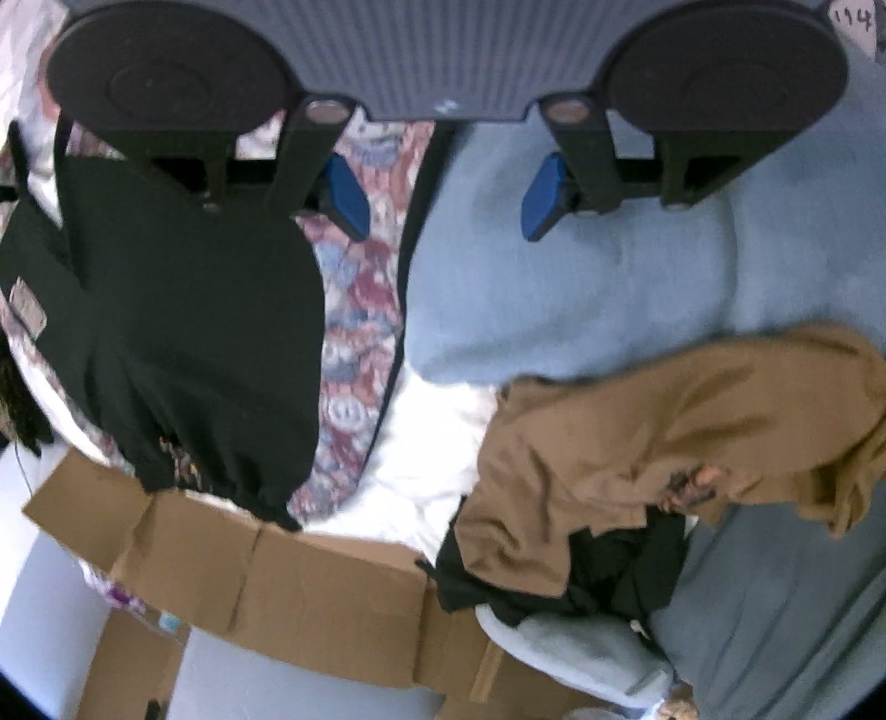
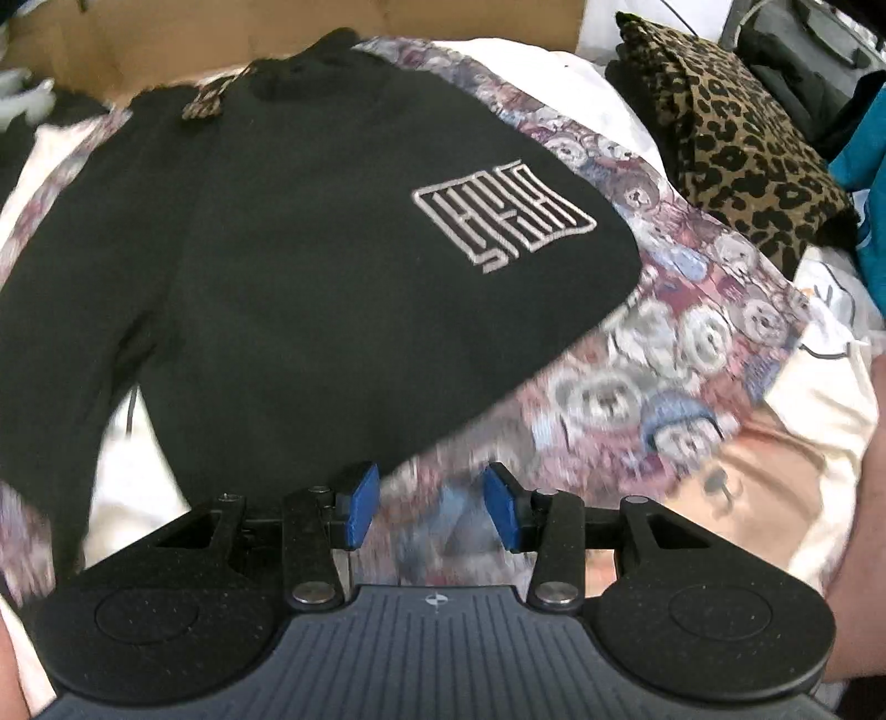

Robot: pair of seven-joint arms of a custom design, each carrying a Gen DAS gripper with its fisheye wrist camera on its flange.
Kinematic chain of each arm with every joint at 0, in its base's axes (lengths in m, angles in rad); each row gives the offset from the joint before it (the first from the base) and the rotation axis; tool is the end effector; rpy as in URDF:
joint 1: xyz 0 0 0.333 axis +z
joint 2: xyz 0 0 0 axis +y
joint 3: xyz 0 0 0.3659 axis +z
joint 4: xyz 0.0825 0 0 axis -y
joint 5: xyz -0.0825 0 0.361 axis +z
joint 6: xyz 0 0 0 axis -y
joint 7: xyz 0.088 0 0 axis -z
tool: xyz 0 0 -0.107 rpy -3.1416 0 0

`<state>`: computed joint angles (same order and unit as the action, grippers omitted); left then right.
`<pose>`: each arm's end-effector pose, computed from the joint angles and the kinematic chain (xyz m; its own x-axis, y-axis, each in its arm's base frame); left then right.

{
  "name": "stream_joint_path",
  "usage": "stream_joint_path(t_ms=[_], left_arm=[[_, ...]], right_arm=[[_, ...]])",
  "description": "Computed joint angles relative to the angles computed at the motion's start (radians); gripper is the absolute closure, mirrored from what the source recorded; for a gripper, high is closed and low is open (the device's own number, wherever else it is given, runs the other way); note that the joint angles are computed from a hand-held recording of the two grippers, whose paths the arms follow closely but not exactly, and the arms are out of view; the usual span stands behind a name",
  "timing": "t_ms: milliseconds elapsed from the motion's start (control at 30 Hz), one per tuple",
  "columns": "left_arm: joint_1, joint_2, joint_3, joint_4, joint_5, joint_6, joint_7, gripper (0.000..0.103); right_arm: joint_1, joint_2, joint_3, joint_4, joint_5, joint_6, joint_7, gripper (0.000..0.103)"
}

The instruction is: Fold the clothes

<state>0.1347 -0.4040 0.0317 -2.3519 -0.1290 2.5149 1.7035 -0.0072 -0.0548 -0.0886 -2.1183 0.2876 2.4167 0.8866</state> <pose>0.4233 0.0745 0.6025 0.0990 -0.9932 0.0607 -0.8322 -0.1161 -0.5422 0.5367 -0.0510 0.5349 0.3939 -0.9192 0.0035 -0.8390 -0.3611 -0.4070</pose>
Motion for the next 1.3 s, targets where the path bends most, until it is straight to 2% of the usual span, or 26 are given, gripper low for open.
stream_joint_path(t_ms=[133, 233, 267, 300, 333, 533, 567, 600, 633, 667, 767, 1000, 1067, 1200, 1300], left_arm=[[-0.004, -0.018, 0.006, -0.034, -0.008, -0.012, 0.006, 0.042], [-0.020, -0.024, 0.013, -0.058, -0.032, 0.011, 0.028, 0.042], [-0.024, -0.023, 0.013, -0.064, -0.036, 0.014, 0.035, 0.043], [-0.026, -0.019, 0.011, -0.067, -0.037, 0.013, 0.039, 0.050], [-0.028, -0.014, 0.009, -0.070, -0.038, 0.011, 0.042, 0.053], [-0.025, 0.011, 0.006, -0.090, -0.028, 0.023, 0.083, 0.055], [-0.031, 0.016, 0.016, -0.088, -0.046, 0.020, 0.093, 0.062], [-0.034, 0.020, 0.022, -0.083, -0.061, 0.011, 0.100, 0.075], [-0.033, 0.021, 0.026, -0.079, -0.070, 0.005, 0.106, 0.083], [-0.031, 0.019, 0.027, -0.079, -0.075, 0.004, 0.112, 0.097], [-0.026, 0.013, 0.035, -0.078, -0.097, 0.002, 0.127, 0.097], [-0.012, -0.003, 0.047, -0.079, -0.138, -0.006, 0.140, 0.097], [-0.007, -0.008, 0.046, -0.083, -0.138, -0.005, 0.140, 0.097], [0.001, -0.005, 0.048, -0.082, -0.141, -0.014, 0.132, 0.097], [0.001, -0.005, 0.050, -0.080, -0.148, -0.016, 0.134, 0.097]], right_arm=[[-0.013, -0.028, -0.008, -0.002, -0.056, -0.078, 0.020, 0.054], [-0.013, -0.063, -0.009, -0.031, -0.071, -0.074, 0.027, 0.054], [-0.011, -0.077, -0.009, -0.043, -0.069, -0.071, 0.030, 0.054], [-0.008, -0.087, -0.009, -0.051, -0.064, -0.074, 0.033, 0.054], [-0.005, -0.096, -0.009, -0.055, -0.058, -0.081, 0.037, 0.054], [0.039, -0.159, -0.012, -0.079, 0.017, -0.133, -0.002, 0.054], [0.049, -0.166, -0.012, -0.081, 0.032, -0.140, -0.017, 0.054], [0.058, -0.173, -0.010, -0.083, 0.041, -0.145, -0.028, 0.054], [0.067, -0.181, -0.008, -0.086, 0.049, -0.147, -0.039, 0.054], [0.076, -0.188, -0.006, -0.089, 0.058, -0.148, -0.052, 0.054], [0.109, -0.215, -0.005, -0.103, 0.095, -0.151, -0.111, 0.054], [0.177, -0.247, -0.001, -0.127, 0.187, -0.225, -0.252, 0.056], [0.190, -0.247, 0.006, -0.135, 0.209, -0.233, -0.268, 0.061], [0.205, -0.249, 0.017, -0.148, 0.212, -0.268, -0.299, 0.061], [0.215, -0.276, 0.024, -0.180, 0.204, -0.252, -0.350, 0.061]])
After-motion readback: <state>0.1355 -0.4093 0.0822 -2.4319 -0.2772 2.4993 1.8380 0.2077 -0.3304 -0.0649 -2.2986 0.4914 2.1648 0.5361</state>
